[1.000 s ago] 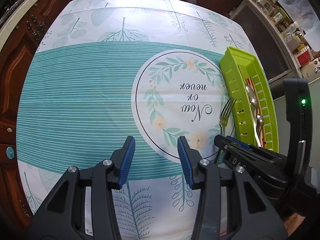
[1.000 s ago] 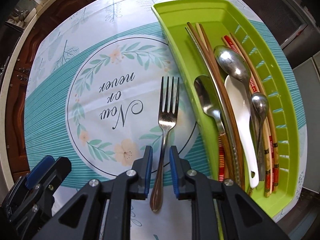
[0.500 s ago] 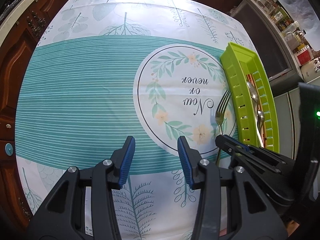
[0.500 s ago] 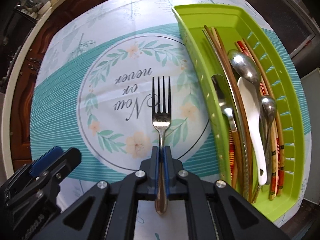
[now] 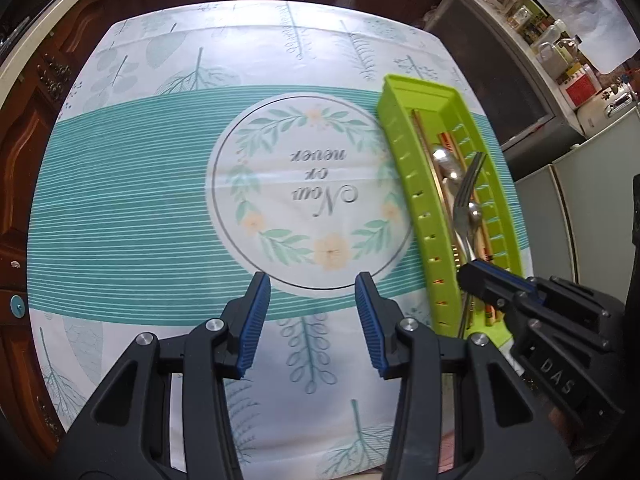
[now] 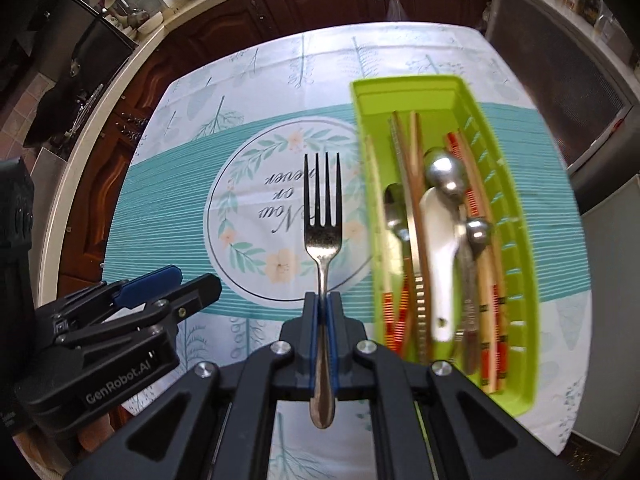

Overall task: Organize utensils
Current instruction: 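Carry the fork into the green tray and open the right tool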

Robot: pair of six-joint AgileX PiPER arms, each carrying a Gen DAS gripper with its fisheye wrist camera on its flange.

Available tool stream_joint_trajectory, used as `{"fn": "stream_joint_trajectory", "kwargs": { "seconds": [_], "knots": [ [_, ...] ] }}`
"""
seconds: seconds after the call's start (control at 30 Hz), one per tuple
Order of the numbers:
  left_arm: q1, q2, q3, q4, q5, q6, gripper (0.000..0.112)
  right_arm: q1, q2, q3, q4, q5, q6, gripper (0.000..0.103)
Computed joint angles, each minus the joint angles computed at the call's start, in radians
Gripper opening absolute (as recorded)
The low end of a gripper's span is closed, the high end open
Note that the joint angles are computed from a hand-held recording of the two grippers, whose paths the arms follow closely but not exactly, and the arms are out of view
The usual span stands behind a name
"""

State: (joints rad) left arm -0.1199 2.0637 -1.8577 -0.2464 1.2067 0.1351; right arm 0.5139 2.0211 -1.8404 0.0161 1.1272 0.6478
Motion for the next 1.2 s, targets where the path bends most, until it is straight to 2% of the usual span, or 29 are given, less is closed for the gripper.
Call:
{"fn": "stream_joint_trajectory", "kwargs": {
  "seconds": [0.13,0.27,0.37,0.57,0.77,1.03,1.2],
  "knots": [
    [-0.033,-0.008,-0.021,-0.008,0.008,-0.052,0.044,-0.04,-0.064,0.054,-0.032,0.015,-0.029,0.004],
    [-0.086,-0.017,-0.042,0.027,-0.021,-0.114,0.067,-0.073,-0.097,0.088,-0.072,0.032,-0.05,0.004],
    [-0.127,-0.012,-0.073,0.066,-0.031,-0.15,0.075,-0.098,-0.1,0.11,-0.092,0.034,-0.067,0.004],
    [-0.184,0.009,-0.104,0.123,-0.041,-0.194,0.081,-0.124,-0.055,0.136,-0.107,0.029,-0.094,0.004],
    [-0.188,0.022,-0.079,0.167,-0.054,-0.232,0.081,-0.149,-0.032,0.149,-0.052,0.001,-0.124,0.005],
    [-0.162,-0.016,-0.015,0.189,-0.084,-0.261,0.081,-0.165,-0.092,0.216,0.015,-0.079,-0.111,0.006],
    [-0.165,-0.102,0.085,0.218,-0.144,-0.237,0.081,-0.158,-0.167,0.307,0.071,-0.161,-0.099,0.006]
  ]
}}
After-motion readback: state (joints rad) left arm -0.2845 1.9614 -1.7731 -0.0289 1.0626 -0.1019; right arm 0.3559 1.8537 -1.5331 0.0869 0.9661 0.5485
